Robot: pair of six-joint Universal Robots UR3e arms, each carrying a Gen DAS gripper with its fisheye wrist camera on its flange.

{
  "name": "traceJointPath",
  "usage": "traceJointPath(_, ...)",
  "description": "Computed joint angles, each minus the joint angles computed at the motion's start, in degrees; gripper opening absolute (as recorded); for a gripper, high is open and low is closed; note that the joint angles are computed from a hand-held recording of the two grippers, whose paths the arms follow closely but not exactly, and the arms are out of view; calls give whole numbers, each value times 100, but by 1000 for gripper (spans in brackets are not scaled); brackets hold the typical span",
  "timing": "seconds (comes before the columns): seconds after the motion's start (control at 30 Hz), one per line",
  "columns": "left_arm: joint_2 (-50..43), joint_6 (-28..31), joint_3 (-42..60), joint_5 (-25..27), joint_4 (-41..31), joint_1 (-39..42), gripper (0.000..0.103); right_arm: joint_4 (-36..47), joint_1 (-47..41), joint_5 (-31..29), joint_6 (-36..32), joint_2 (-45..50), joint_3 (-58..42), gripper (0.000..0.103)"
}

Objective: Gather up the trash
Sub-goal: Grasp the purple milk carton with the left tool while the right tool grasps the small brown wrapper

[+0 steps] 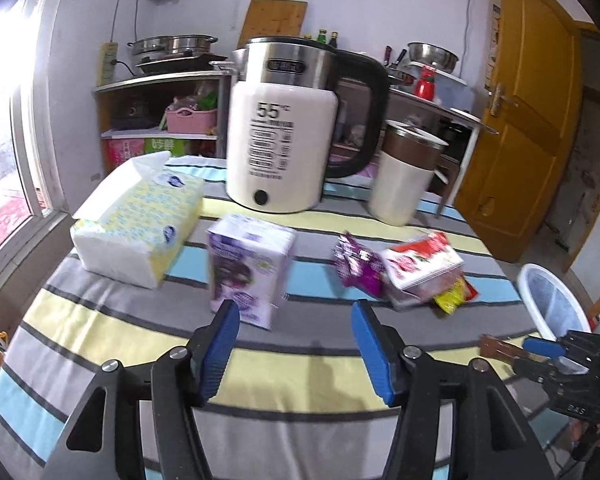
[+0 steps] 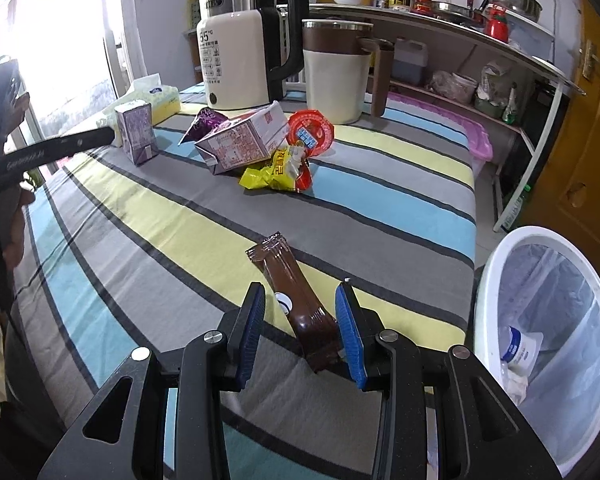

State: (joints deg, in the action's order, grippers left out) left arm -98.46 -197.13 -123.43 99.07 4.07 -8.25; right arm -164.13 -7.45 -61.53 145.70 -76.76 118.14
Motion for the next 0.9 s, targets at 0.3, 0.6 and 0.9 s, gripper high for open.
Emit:
traceJointPath(0.3, -115, 475, 59, -555, 97, 735, 65, 284, 173, -235, 11, 221, -354, 38)
traceJointPath(0.6, -381, 749, 356, -1086, -47, 1033, 65, 539, 234, -300, 301, 311, -612, 37)
traceJointPath(0.9, -554, 670, 378, -1105, 124, 952, 60, 478, 239, -262, 422, 237, -514, 20)
